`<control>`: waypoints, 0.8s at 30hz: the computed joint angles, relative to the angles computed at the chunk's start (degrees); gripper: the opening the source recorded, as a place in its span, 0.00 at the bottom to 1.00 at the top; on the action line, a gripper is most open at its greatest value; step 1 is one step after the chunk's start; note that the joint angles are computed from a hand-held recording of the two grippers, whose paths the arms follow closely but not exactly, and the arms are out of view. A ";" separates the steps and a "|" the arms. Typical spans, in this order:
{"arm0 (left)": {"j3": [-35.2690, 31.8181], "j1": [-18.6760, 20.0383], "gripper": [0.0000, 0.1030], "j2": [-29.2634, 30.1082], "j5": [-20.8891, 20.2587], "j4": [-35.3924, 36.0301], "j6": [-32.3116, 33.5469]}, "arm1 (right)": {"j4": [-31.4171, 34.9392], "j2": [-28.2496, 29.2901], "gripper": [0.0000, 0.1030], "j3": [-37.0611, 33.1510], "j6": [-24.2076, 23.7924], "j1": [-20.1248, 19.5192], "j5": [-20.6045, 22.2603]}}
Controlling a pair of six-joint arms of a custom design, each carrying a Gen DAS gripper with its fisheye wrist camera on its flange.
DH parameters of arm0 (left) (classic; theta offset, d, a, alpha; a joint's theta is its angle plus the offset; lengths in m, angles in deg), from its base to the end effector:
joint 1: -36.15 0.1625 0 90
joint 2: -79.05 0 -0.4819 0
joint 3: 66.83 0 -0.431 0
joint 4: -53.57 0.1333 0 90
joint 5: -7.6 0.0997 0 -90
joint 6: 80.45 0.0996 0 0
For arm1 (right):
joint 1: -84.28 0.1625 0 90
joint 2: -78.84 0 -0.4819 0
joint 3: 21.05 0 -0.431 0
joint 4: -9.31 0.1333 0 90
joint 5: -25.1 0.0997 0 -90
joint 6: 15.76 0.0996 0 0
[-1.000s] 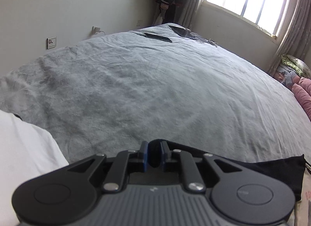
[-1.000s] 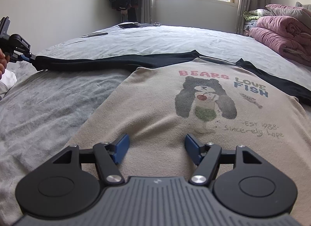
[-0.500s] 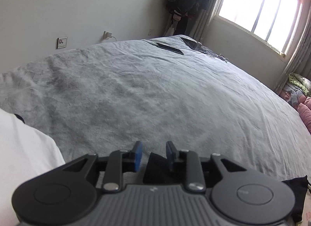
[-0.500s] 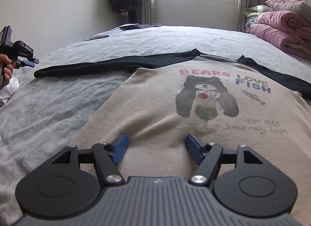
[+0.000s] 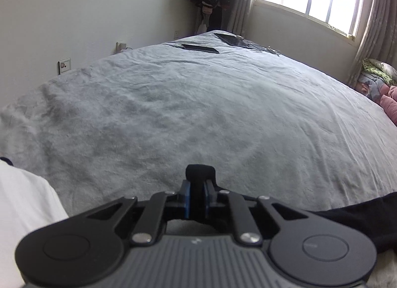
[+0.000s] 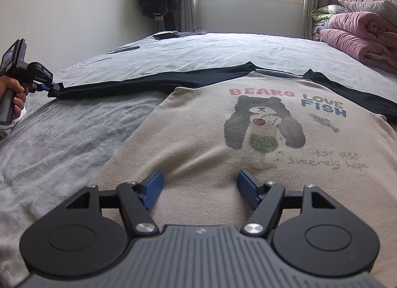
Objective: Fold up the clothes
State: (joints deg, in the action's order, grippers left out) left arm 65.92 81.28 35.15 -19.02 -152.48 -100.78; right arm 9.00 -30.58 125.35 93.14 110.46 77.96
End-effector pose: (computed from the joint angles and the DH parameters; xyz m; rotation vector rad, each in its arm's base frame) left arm -0.1705 -0.4864 0.0716 0.1445 2.1906 -1.1647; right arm -0.0836 -0.2566 0.2303 0.5256 -2.2381 1.1398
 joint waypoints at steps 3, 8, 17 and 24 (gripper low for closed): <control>1.60 -1.80 0.10 -3.91 0.17 1.15 -2.91 | -0.68 -0.62 0.70 0.14 0.81 1.18 1.62; 0.65 -1.54 0.10 -3.37 -0.05 3.68 -5.05 | 1.77 -3.42 0.49 -0.75 -0.35 10.77 7.70; 0.31 -0.38 0.09 -3.41 -1.61 0.44 -8.03 | -1.61 22.92 0.39 -19.73 -4.45 41.81 32.20; -1.02 0.22 0.09 -1.51 -1.82 -2.41 -4.25 | 9.83 34.18 0.39 -33.49 7.66 48.58 33.52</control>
